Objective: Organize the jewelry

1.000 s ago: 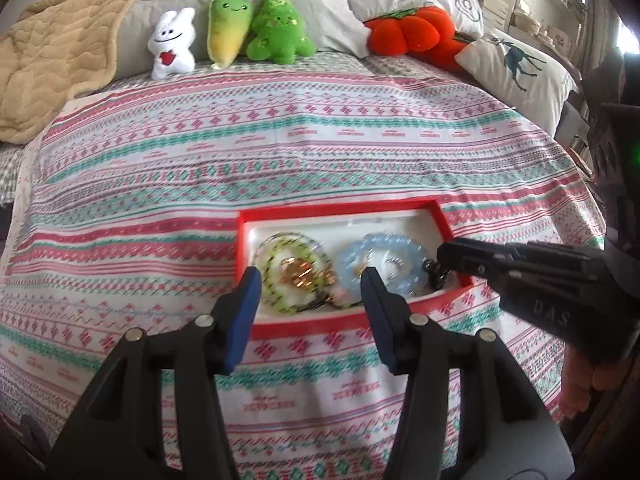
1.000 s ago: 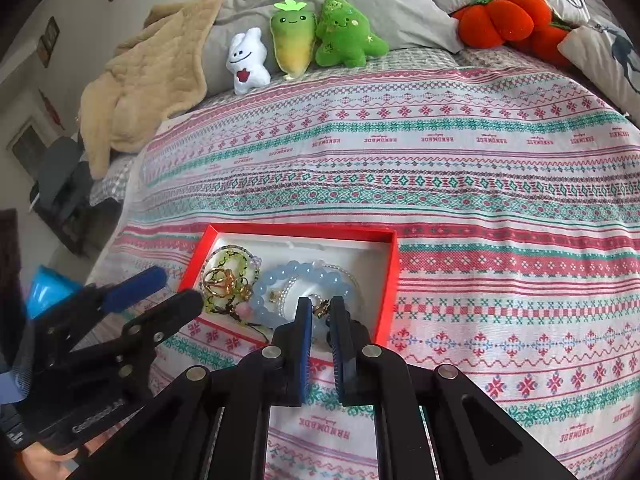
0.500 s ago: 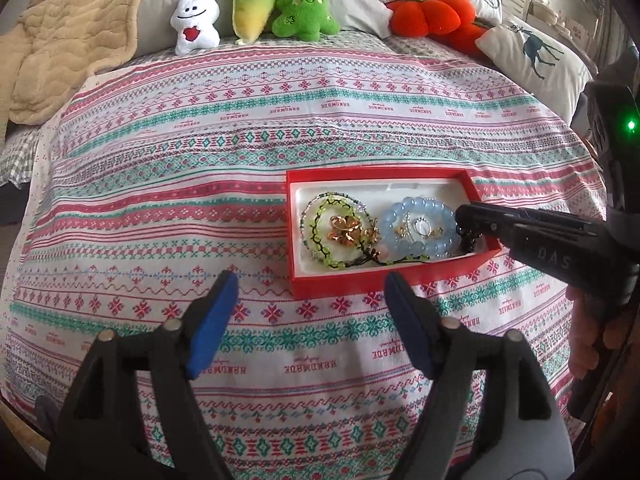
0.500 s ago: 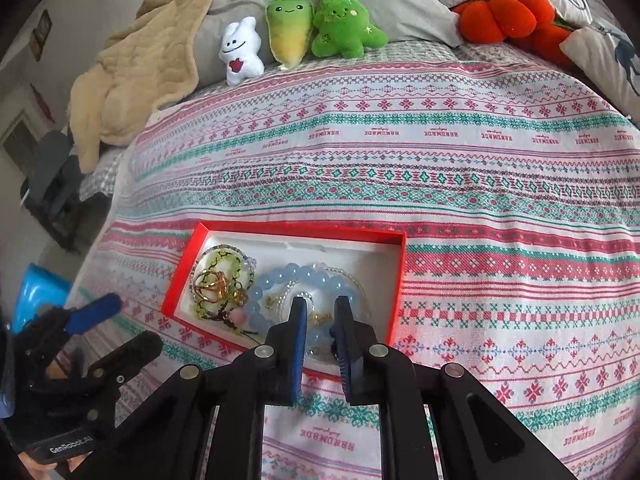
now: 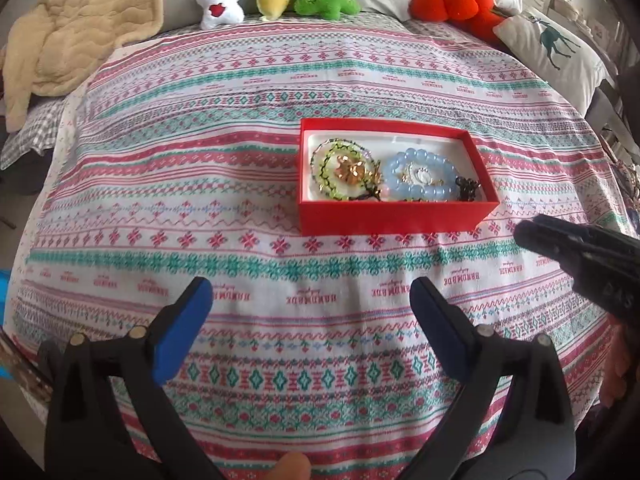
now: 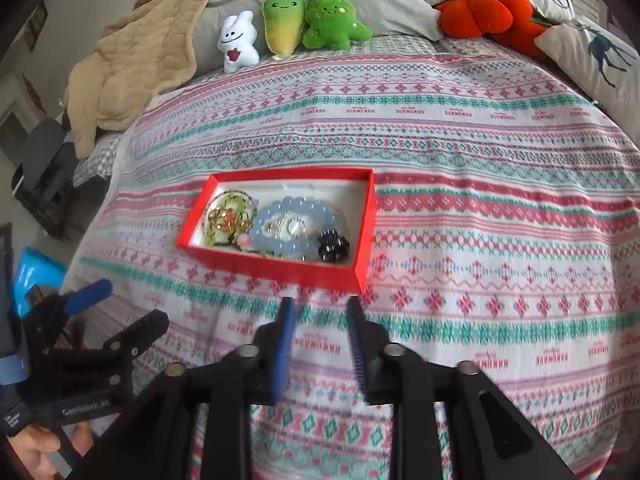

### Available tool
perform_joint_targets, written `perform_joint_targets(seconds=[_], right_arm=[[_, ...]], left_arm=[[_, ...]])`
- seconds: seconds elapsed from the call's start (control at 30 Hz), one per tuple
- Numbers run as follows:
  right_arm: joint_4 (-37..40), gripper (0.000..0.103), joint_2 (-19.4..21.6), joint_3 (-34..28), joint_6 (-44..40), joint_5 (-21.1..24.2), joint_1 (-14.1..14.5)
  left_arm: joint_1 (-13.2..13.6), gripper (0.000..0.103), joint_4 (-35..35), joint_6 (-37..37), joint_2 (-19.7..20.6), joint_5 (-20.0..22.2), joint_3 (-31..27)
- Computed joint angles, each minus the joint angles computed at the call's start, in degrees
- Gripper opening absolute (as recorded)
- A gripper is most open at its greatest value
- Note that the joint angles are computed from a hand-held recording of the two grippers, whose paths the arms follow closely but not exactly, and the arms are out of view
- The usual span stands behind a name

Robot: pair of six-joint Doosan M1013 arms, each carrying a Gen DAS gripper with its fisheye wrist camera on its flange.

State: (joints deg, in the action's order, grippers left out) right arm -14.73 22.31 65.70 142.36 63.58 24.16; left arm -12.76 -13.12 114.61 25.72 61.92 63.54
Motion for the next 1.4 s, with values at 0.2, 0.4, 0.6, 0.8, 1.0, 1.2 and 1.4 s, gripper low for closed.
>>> perform_joint_targets(seconds=[0.2,0.4,0.6,0.8,1.0,1.2,1.4], right_arm=[[-2.0,0.079,-1.5,1.3,4.2,1.7,1.7],[-4.4,0.088,-1.0,0.2,5.0,5.9,3.3],[-1.4,0.088,-0.6,0.3,3.9,6.7,3.3],[-1.5,0.088,0.1,-0.8,2.2,7.5,3.8],[-1.5,0.088,0.4,-1.2,2.0,7.7,3.7],[-1.5,0.088,0.5,-1.4,1.9,7.7,3.6],[-1.6,0.088,0.5,-1.4,2.0,7.8,3.6]], left_arm=[[0.2,0.099,1.3,-2.6,-1.4,-0.1,1.7],[0.3,0.099,1.6,-3.3,-2.7,-1.3,3.3],[0.5,0.099,1.6,-3.5,-3.0,-0.7,3.9],[0.5,0.099,1.4,-3.5,-3.2,-0.5,4.1],[0.6,0.099,1.1,-3.4,-3.0,-0.3,3.9],[0.5,0.099,0.9,-3.3,-2.8,0.6,3.7],[0.5,0.099,1.1,-3.4,-2.8,0.6,3.7]])
